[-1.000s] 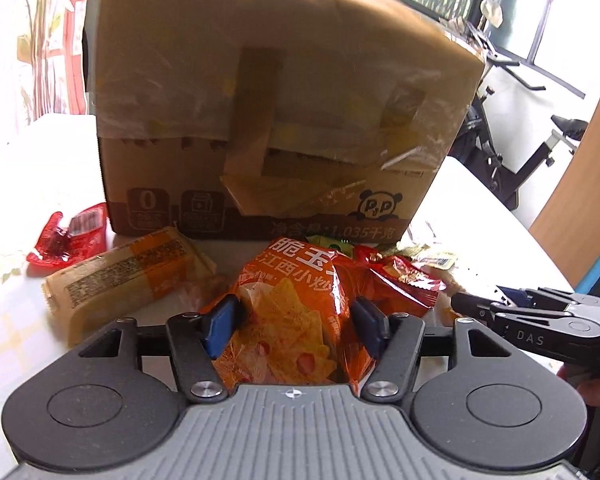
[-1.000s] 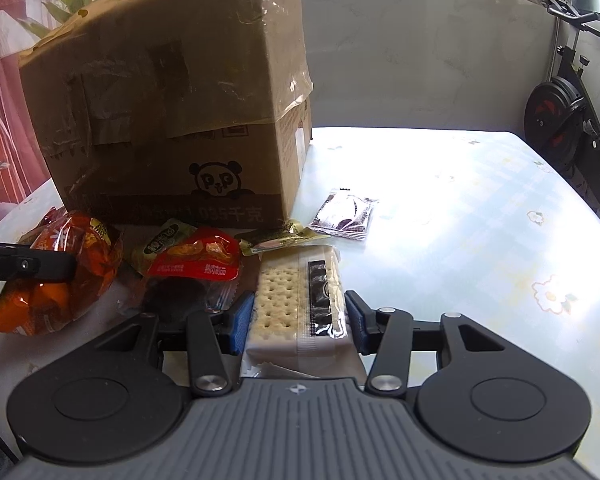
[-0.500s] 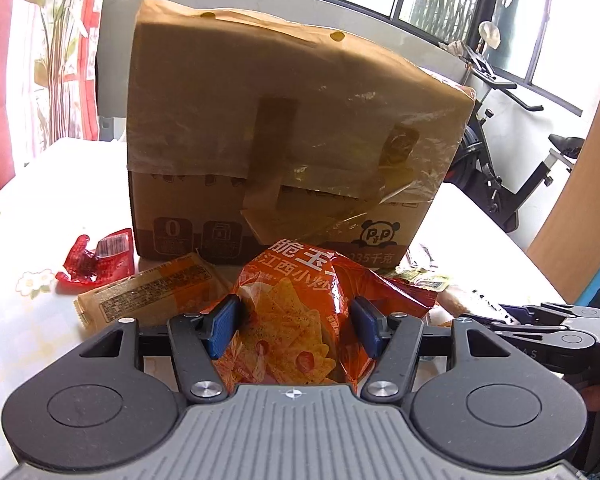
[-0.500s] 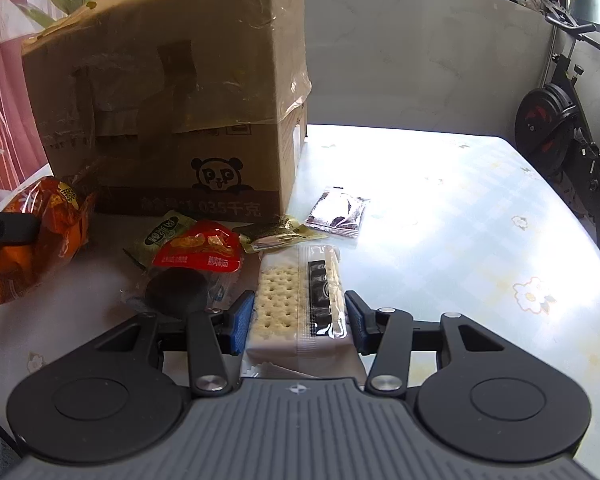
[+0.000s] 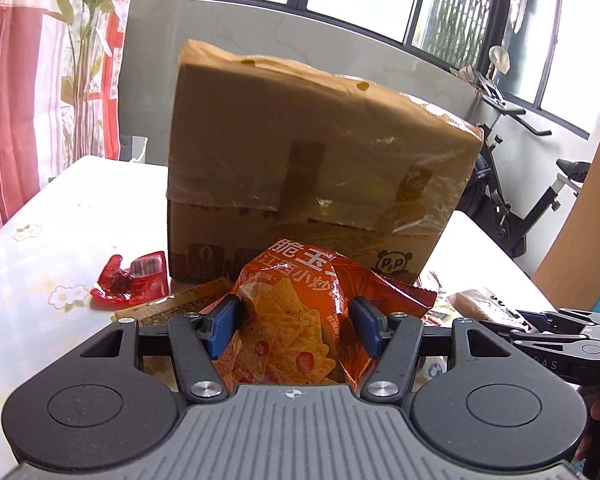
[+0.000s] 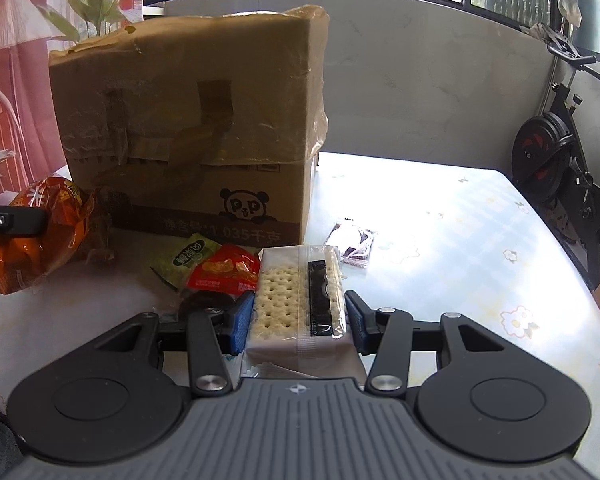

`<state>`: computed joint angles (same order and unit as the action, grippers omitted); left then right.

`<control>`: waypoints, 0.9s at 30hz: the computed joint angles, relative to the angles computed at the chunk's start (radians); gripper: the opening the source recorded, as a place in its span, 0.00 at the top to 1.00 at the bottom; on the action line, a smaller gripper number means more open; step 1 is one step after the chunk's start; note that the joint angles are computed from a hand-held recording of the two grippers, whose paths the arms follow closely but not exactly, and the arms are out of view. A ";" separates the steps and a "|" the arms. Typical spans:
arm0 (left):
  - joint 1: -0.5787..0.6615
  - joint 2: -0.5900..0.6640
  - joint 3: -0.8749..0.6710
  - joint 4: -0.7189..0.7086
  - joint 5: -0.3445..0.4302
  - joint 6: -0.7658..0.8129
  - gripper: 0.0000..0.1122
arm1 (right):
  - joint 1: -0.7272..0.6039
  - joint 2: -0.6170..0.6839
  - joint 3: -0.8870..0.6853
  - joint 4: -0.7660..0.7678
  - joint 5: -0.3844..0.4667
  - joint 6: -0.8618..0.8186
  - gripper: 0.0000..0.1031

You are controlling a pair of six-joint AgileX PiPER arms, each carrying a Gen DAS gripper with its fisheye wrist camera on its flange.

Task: Organize snacks
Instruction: 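Carry the orange chip bag and cracker pack over the box and release both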

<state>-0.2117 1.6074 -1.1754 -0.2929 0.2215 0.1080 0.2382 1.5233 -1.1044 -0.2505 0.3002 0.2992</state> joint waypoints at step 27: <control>0.048 0.041 -0.415 0.244 0.106 -0.190 0.42 | -0.008 0.126 -0.523 0.297 0.034 -0.334 0.52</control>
